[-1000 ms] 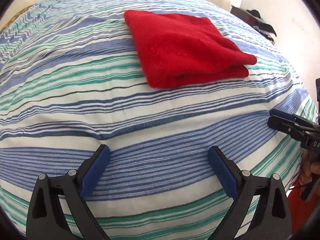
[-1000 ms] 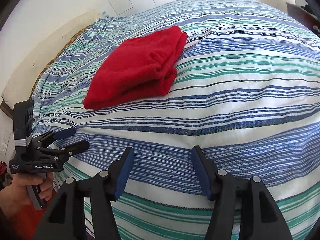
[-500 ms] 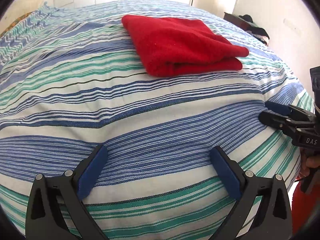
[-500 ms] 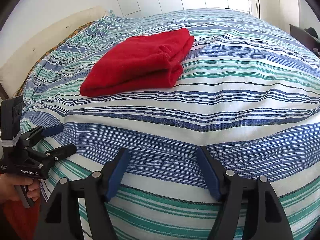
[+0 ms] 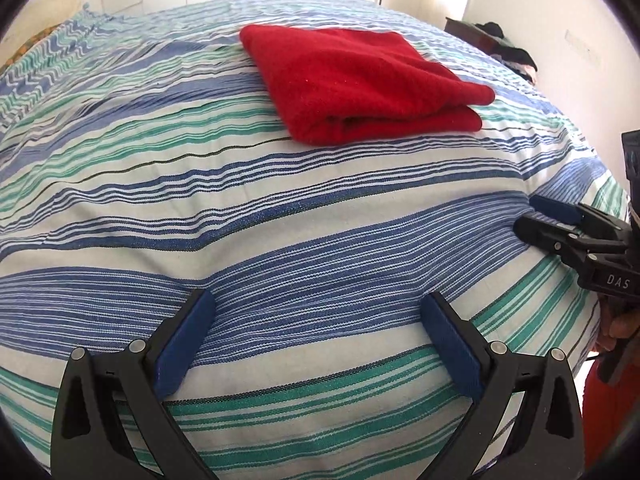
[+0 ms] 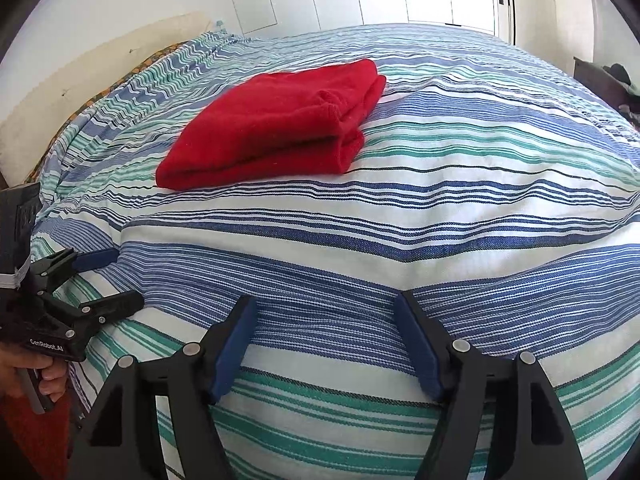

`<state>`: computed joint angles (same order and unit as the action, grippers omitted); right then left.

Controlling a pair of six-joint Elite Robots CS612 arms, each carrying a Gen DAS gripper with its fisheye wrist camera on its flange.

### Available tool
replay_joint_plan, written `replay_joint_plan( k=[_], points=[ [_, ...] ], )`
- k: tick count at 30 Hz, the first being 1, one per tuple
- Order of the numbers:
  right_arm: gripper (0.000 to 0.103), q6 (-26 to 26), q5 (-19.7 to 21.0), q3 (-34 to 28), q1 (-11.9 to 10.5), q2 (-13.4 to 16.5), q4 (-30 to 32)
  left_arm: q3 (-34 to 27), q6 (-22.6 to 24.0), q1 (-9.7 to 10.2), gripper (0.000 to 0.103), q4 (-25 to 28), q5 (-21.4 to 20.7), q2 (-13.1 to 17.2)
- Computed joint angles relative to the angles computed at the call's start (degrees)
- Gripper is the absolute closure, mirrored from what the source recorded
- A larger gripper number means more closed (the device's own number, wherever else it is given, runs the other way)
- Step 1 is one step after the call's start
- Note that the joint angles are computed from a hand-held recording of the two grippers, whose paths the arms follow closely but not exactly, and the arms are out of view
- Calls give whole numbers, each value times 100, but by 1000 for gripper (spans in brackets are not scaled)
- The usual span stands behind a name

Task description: Fold small clothes

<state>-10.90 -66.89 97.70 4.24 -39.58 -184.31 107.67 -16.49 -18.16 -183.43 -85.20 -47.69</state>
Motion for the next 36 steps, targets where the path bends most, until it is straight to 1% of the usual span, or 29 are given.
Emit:
replay_joint_plan(
  k=[6, 12, 20, 26, 28, 30, 34, 36],
  points=[
    [32, 2, 77, 36, -26, 0, -52, -6, -15, -16, 1, 112, 40, -21],
    [32, -17, 59, 19, -22, -3, -19, -16, -10, -17, 1, 207, 55, -35],
    [31, -77, -58, 17, 10, -9, -7, 17, 12, -22, 1, 95, 78, -23],
    [31, -131, -191, -2, 49, -18, 59, 4, 34, -26, 1, 179, 78, -34],
    [30, -173, -260, -23, 68, -23, 123, -27, 47, -26, 1, 316, 69, -48],
    [30, -192, -318, -43, 86, -32, 200, -101, 88, -10, 1, 583, 16, -68],
    [28, -203, -405, -88, 116, -61, 398, -322, 110, 92, 1, 1411, -335, -166],
    [25, -224, -431, -103, 125, -85, 519, -378, 149, 141, 1, 1657, -512, -215]
  ],
)
